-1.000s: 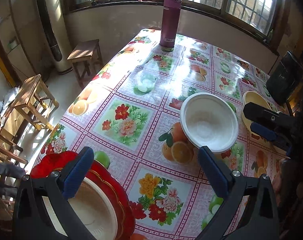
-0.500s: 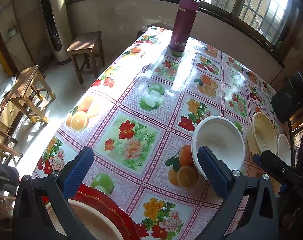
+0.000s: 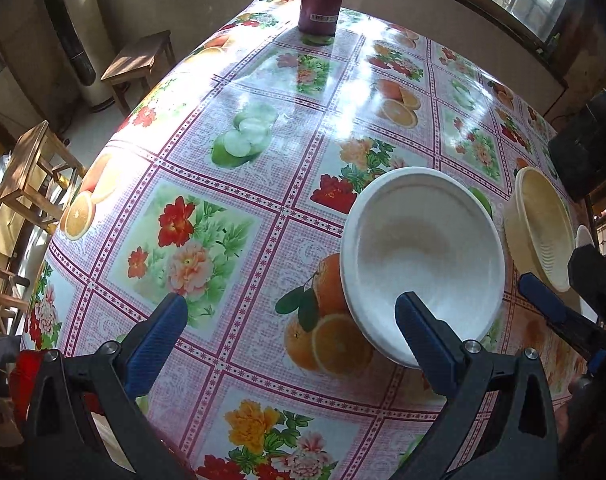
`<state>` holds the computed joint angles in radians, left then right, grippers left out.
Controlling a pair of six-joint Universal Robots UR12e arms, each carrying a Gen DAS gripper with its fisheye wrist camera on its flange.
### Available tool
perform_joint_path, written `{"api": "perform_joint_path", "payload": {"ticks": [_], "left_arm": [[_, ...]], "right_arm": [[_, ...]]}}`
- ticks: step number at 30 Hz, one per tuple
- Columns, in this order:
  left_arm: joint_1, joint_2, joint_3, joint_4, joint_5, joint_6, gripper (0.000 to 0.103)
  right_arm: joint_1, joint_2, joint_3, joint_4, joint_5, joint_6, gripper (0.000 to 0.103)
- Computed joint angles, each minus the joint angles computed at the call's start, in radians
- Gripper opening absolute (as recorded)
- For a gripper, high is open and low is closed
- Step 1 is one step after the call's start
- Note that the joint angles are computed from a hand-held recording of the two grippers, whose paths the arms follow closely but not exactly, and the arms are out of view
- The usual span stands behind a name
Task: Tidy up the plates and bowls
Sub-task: 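Lower both grippers down onto the rim of the small white bowl, then close both grippers on the rim of the small white bowl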
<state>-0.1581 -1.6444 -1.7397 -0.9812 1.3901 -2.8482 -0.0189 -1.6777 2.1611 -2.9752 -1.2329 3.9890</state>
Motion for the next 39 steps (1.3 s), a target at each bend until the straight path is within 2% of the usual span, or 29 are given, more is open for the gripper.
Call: {"api": "perform_joint_path", "payload": {"ticks": [4, 7, 12, 17, 19, 21, 22, 24, 26, 30, 32, 36, 38, 39], "left_arm": [[0.006, -0.004, 0.000, 0.007, -0.006, -0.005, 0.103], [0.008, -0.013, 0.011, -0.024, -0.030, -0.010, 0.103], [0.008, -0.019, 0.014, -0.048, -0.062, -0.030, 0.103], [0.009, -0.024, 0.013, -0.060, -0.089, -0.059, 0.103], [0.008, -0.025, 0.010, -0.051, -0.088, -0.072, 0.103], [0.012, -0.024, 0.003, -0.033, -0.095, -0.087, 0.100], [0.014, -0.023, 0.001, -0.028, -0.099, -0.094, 0.097], [0.020, -0.023, 0.000, -0.026, -0.120, -0.103, 0.088], [0.027, -0.022, 0.000, -0.031, -0.145, -0.104, 0.070], [0.022, -0.026, 0.003, -0.043, -0.152, -0.095, 0.060], [0.024, -0.025, -0.001, -0.038, -0.166, -0.096, 0.042], [0.025, -0.025, -0.001, -0.045, -0.182, -0.086, 0.040], [0.028, -0.023, -0.004, -0.044, -0.196, -0.083, 0.027], [0.027, -0.021, -0.005, -0.039, -0.195, -0.081, 0.027]], "right_arm": [[0.011, 0.022, -0.001, -0.015, -0.014, 0.036, 0.103], [0.016, 0.024, 0.000, -0.007, -0.041, 0.038, 0.103], [0.009, 0.022, 0.020, -0.047, -0.063, 0.081, 0.100], [0.003, 0.031, 0.024, -0.055, -0.037, 0.082, 0.091], [0.004, 0.036, 0.027, -0.060, -0.038, 0.090, 0.080], [0.006, 0.039, 0.029, -0.056, -0.046, 0.095, 0.076], [0.006, 0.040, 0.030, -0.057, -0.050, 0.096, 0.075], [0.006, 0.040, 0.034, -0.063, -0.056, 0.099, 0.064], [0.011, 0.036, 0.033, -0.050, -0.079, 0.092, 0.063], [0.023, 0.028, 0.028, -0.026, -0.126, 0.071, 0.062], [0.032, 0.021, 0.025, -0.009, -0.163, 0.055, 0.059], [0.040, 0.017, 0.020, 0.011, -0.189, 0.040, 0.051], [0.045, 0.018, 0.015, 0.028, -0.201, 0.031, 0.047], [0.047, 0.018, 0.013, 0.037, -0.209, 0.027, 0.043]]}}
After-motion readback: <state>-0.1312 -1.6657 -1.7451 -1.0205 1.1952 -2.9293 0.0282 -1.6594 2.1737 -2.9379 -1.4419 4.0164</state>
